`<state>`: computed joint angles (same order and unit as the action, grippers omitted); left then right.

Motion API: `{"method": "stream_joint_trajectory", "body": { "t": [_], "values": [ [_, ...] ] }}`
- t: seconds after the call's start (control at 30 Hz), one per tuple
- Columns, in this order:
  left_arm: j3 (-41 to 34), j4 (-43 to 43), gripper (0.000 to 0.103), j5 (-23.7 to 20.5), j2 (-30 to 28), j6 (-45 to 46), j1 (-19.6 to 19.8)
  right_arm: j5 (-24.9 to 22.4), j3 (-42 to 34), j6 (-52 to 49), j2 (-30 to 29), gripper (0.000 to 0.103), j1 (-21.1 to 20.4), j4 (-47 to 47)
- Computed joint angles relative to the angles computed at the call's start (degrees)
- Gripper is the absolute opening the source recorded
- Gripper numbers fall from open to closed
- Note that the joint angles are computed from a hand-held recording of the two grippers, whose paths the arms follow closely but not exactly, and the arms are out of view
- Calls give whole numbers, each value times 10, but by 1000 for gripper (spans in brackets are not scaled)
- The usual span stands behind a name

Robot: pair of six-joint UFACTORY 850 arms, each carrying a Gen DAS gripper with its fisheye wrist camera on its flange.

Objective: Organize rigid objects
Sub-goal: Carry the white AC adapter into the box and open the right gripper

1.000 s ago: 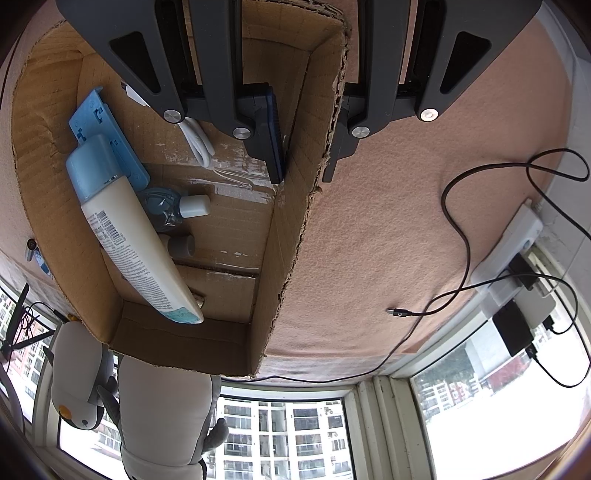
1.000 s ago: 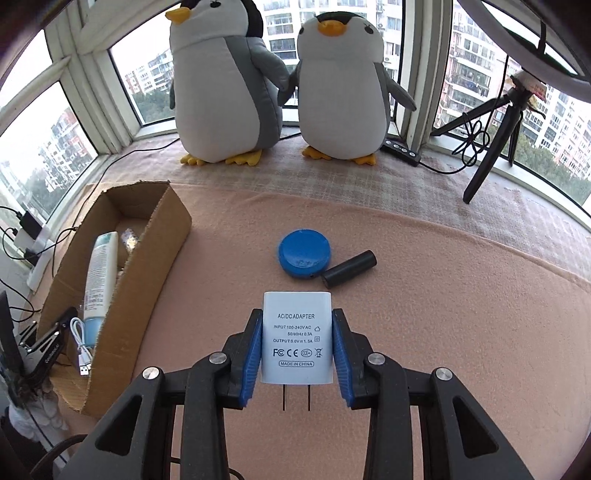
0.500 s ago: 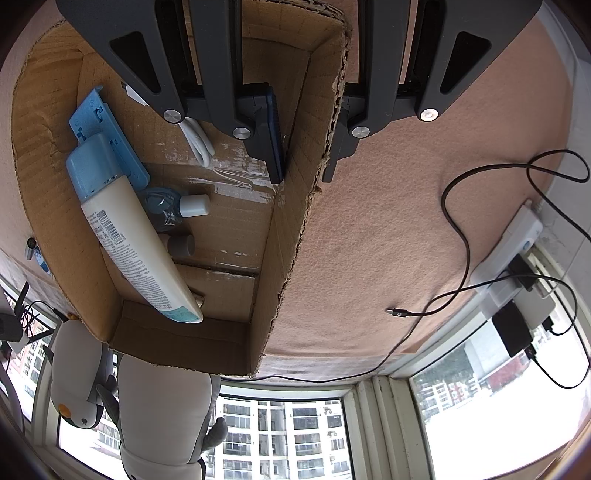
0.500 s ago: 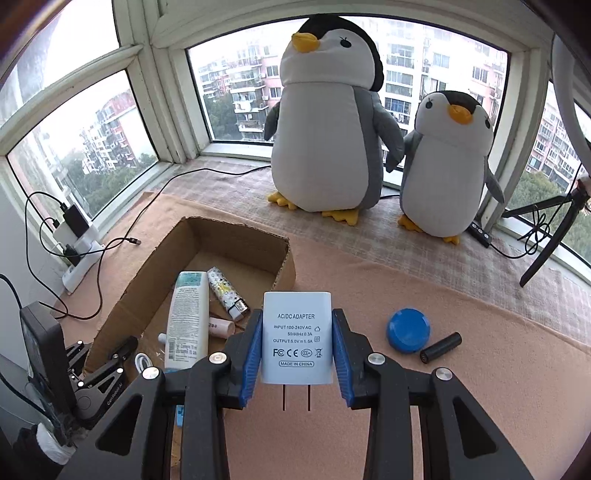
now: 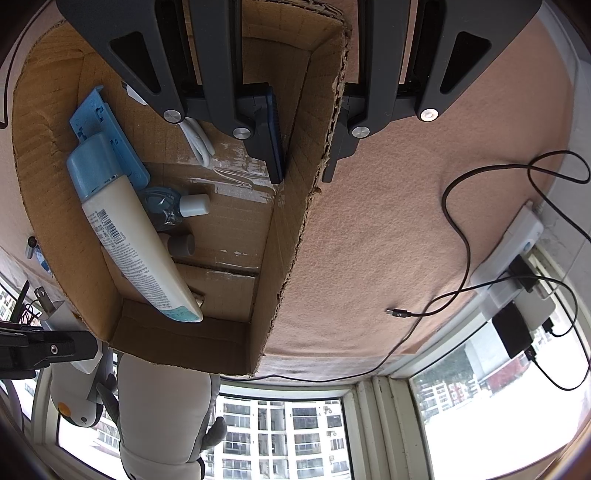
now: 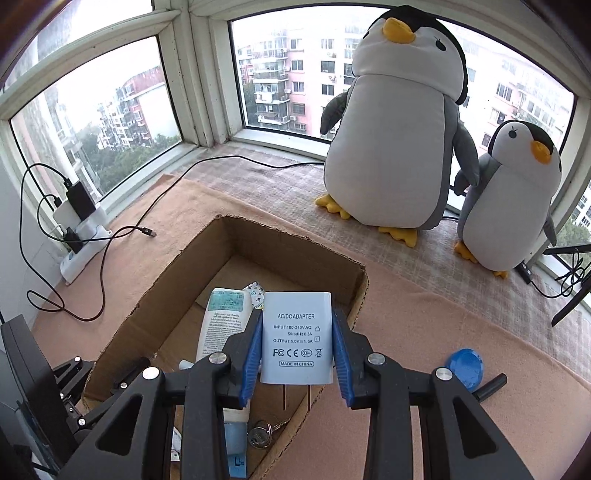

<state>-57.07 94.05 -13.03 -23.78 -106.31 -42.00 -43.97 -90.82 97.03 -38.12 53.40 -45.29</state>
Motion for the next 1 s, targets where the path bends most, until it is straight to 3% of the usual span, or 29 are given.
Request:
{"method": "stream_joint_trajectory", "body": {
  "t": [0.7,0.77,0.83,1.0],
  "values": [
    [0,1,17,1,0,-1,0,31,-13,-5,-23,32,-14,15],
    [0,1,17,0,0,-1,0,32,-13,-5,-22,41,-13,11],
    [1,2,17,-1,1,-3,0,26,-14,-3,-21,67,-10,3],
    [1,3,17,0,0,-4,0,13,-18,-5,-20,71,-7,-5]
  ]
}}
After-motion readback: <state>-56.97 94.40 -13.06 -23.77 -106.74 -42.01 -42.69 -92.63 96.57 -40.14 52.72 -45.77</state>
